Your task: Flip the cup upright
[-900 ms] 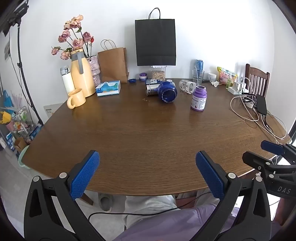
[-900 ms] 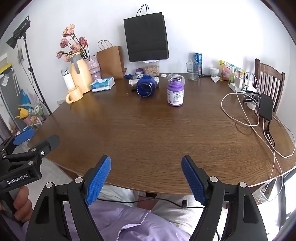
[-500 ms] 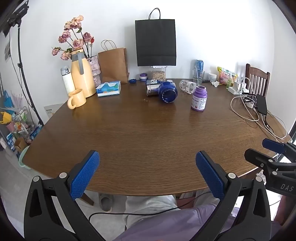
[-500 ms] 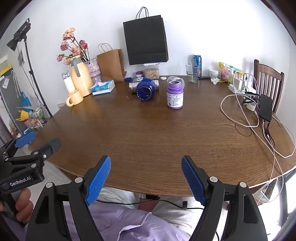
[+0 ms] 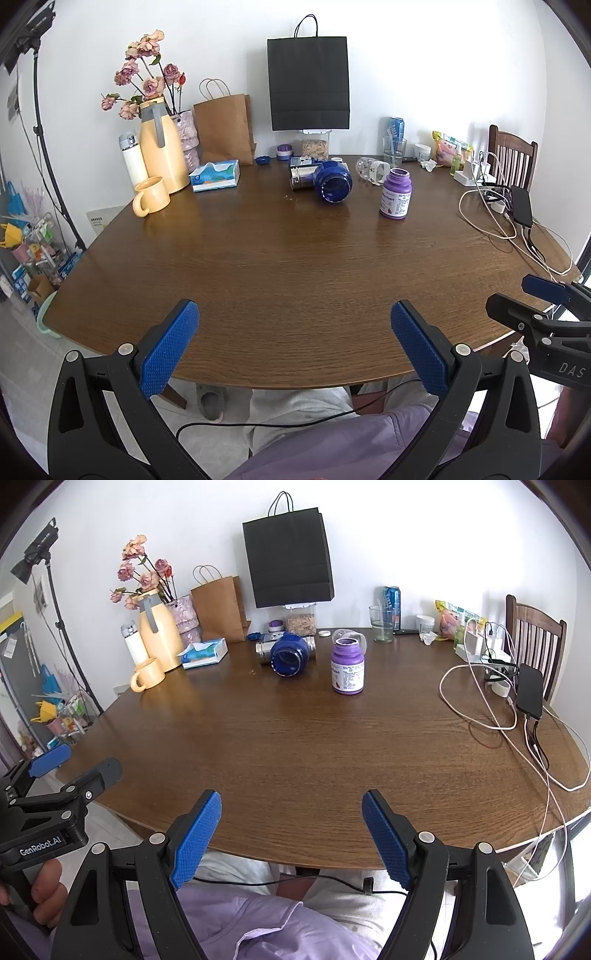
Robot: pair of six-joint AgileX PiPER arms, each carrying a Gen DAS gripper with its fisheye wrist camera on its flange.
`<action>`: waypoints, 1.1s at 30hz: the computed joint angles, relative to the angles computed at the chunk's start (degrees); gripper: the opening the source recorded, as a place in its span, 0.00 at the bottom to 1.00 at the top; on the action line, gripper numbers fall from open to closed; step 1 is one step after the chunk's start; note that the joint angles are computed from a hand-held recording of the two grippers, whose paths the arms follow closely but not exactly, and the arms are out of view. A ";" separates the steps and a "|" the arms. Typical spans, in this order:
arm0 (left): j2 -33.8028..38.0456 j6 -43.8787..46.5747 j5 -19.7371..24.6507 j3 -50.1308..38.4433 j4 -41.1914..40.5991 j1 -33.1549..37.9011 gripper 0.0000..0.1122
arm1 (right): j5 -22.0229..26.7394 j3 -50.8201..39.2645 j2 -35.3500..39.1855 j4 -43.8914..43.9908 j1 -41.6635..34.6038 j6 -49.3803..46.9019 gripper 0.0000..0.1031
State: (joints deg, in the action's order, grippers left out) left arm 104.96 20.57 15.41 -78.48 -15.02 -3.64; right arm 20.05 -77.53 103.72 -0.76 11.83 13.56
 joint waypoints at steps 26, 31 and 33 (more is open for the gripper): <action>0.22 0.66 0.60 -0.58 -0.31 0.00 0.92 | -2.12 1.74 -0.28 0.59 0.37 -0.26 0.80; 0.16 2.92 0.77 -0.51 -2.12 -0.02 0.92 | -2.44 2.12 -0.57 1.30 0.08 -0.98 0.80; 0.14 2.81 0.78 -0.57 -1.88 -0.03 0.92 | -2.53 2.09 -0.52 1.84 -0.08 -1.42 0.80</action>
